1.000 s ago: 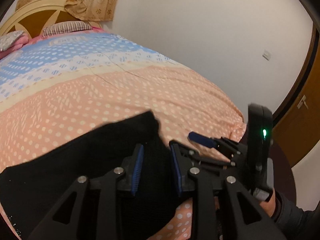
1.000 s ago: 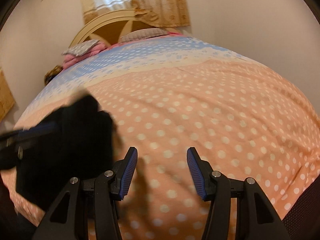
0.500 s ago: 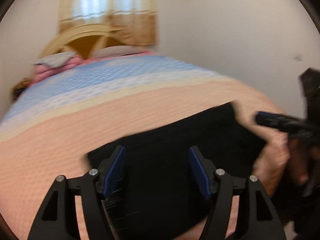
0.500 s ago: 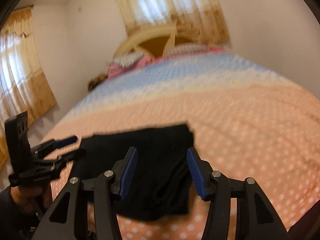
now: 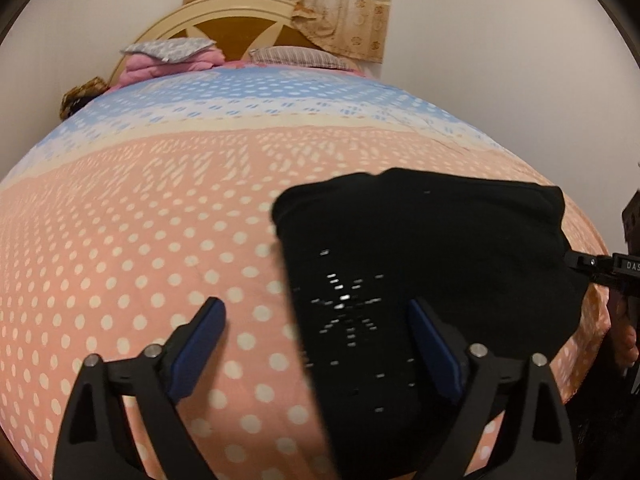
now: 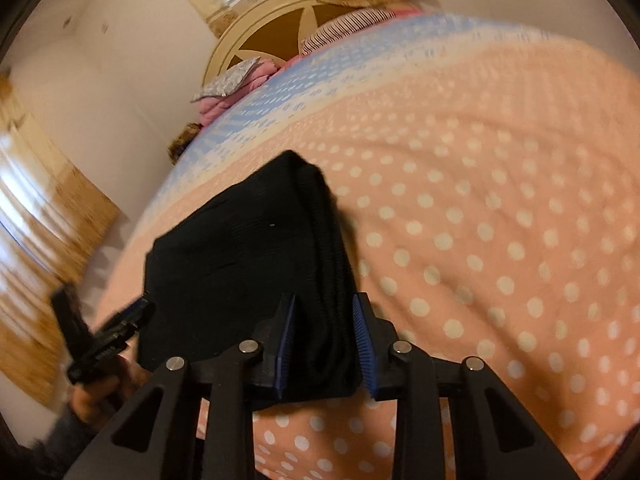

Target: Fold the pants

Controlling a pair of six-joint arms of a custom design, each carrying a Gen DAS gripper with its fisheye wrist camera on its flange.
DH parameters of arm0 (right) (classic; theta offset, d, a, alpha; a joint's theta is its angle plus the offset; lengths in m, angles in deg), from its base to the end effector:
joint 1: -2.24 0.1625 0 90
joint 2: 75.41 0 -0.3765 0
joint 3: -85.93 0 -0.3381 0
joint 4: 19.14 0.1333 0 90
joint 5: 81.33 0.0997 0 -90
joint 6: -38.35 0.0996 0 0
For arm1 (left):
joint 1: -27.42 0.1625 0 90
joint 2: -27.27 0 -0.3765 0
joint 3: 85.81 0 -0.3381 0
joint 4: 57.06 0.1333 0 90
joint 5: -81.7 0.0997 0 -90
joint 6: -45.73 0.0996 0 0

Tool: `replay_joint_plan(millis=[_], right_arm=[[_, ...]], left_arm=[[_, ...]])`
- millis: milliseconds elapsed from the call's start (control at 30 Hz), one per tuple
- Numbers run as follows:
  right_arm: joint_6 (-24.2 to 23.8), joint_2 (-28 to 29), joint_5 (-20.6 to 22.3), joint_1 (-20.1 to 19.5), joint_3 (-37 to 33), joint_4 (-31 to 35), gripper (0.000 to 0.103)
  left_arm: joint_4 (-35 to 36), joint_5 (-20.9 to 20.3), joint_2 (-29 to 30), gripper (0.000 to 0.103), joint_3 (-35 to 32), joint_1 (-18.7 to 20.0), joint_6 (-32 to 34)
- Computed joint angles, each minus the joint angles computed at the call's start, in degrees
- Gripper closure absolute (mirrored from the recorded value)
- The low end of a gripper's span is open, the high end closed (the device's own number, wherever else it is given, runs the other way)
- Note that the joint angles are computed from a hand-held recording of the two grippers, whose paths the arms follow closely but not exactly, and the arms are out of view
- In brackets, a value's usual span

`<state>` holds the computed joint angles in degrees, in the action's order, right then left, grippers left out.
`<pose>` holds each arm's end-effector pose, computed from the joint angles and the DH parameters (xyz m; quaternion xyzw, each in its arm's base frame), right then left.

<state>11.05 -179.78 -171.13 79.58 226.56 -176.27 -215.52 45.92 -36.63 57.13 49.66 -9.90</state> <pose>0.0612 -0.3375 0.2929 0.1233 -0.9560 0.2507 0.0894 -0.2126 -0.3182 0.0931 0.1354 0.8769 -0.3606 0.2874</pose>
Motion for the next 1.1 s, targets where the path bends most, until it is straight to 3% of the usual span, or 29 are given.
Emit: replay_joint_plan(millis=[33,100,233,333,400,467,567,633,700,833,1000,1033,1100], right_arm=[[-0.6,-0.4,0.8,-0.5,0.1,0.6,0.072],[-1.3,-0.2,-1.7,1.5,0.8,-1.6,0.071],[-2.1,3.2,-12.9,10.8,3.2,-17.1,0.068],[-2.3,3.1,-12.3,15.3,3.5,-19.8,0.068],[-1.3,4.6,-9.9,17.9,2.2,-16.7,0.067],[-0.8,10.2,-8.5,21.6,-0.6,-14.1,0.067],[-1.3,18.9,-7.7,26.3,-5.2,-10.4,0.067],[-1.0,26.0,-9.1,29.6,-9.8,-7.4,0.067],[0.4,33.1,-11.0,32.5,-15.4,-4.3,0.067],[3.6,43.3,-11.2,34.8,-26.0,2.8,0.067],[7.5,51.7,-16.1,35.6,-37.0,18.2,0.068],[7.8,52.1,-16.4,35.7,-37.7,19.0,0.081],[7.7,51.8,-16.1,35.5,-37.3,19.0,0.090]], left_arm=[[-1.6,-0.6,-0.4,0.008,0.7,0.0,0.1],[-0.8,-0.5,-0.7,0.008,0.7,-0.5,-1.2],[5.1,1.6,-2.6,0.009,0.4,-3.6,-4.0],[4.6,1.6,-3.8,0.009,1.1,-5.8,-4.1],[4.2,1.2,-3.1,0.008,0.9,-6.6,-3.0],[6.3,0.5,-2.4,0.009,0.3,-6.9,-3.8],[3.2,-0.9,-2.8,0.008,2.5,-7.1,-5.3],[5.7,-1.9,-3.7,0.008,2.7,-6.5,-7.8],[2.5,-3.4,-3.4,0.008,4.5,-6.1,-8.5],[-3.1,-4.6,-2.6,0.008,6.4,-5.9,-8.2],[-5.5,-4.6,-2.1,0.008,7.8,-6.9,-7.9],[-6.0,-4.7,-2.3,0.008,8.0,-6.8,-7.5],[-6.6,-4.7,-2.2,0.008,8.5,-7.1,-7.6]])
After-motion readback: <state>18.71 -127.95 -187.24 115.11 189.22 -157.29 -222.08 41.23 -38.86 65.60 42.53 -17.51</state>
